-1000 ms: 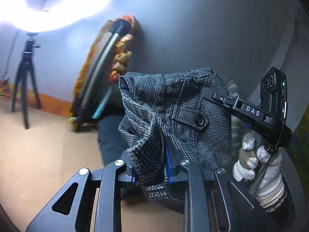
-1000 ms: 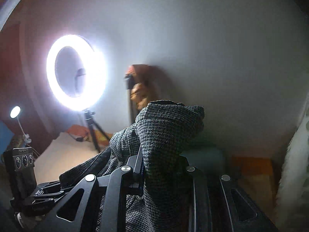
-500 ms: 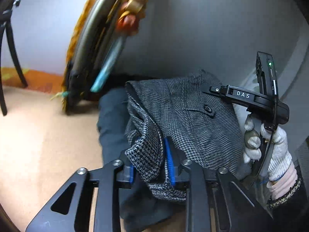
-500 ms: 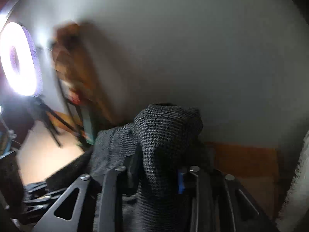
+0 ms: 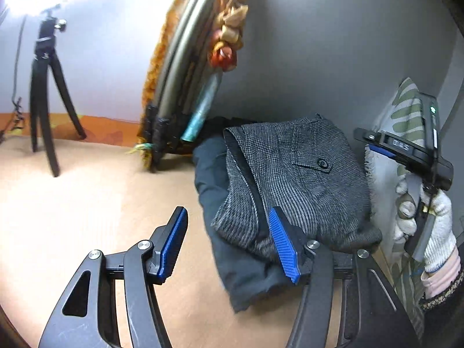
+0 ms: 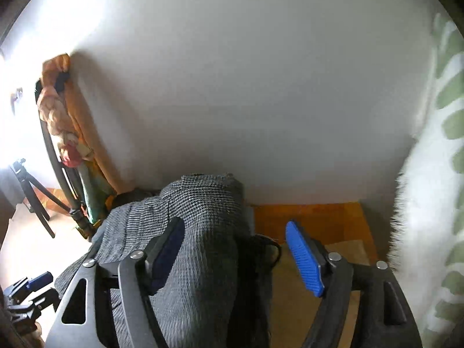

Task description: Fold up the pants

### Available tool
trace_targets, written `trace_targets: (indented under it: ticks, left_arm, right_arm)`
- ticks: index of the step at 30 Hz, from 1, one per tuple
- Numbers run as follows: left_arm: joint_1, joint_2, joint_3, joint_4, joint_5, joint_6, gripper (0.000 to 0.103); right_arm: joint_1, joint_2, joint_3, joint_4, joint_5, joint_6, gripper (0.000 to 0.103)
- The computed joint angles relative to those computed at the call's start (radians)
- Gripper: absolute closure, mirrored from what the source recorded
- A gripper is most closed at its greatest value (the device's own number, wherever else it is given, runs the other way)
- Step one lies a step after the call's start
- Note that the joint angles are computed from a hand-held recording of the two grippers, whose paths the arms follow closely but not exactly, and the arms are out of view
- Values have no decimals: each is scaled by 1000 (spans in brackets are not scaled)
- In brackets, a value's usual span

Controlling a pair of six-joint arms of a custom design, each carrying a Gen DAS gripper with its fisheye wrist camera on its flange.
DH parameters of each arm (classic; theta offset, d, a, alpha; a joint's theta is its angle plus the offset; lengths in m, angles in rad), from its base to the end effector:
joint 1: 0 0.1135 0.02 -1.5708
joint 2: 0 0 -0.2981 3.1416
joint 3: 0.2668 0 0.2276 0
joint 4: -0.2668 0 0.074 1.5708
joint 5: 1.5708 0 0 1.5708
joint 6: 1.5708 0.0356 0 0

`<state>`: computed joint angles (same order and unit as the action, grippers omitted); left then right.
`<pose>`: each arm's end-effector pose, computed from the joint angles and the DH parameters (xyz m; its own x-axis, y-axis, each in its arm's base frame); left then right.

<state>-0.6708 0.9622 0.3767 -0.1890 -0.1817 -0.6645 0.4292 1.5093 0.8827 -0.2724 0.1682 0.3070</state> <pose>0.1165 -0.0842 0.2105 -0.7459 -0.1824 -0.6406 0.0638 0.9378 -0.3413 0.2595 0.1122 0.2455 -0.7738 -0.0265 -0.6329 -0.0857 0.9943 0.0632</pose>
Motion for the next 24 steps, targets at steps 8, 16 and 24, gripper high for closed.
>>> trace_targets:
  ticks: [8, 16, 24]
  left_arm:
    - [-138, -177, 147, -422, -91, -97, 45]
    - [-604, -216, 245, -727, -366, -472, 45]
    - [-1298, 17, 422, -1226, -594, -1237, 45]
  right_arm:
    - [159, -286, -67, -193, 78, 141, 26]
    - [540, -427, -21, -492, 320, 436, 25]
    - [1013, -362, 78, -842, 550, 957, 16]
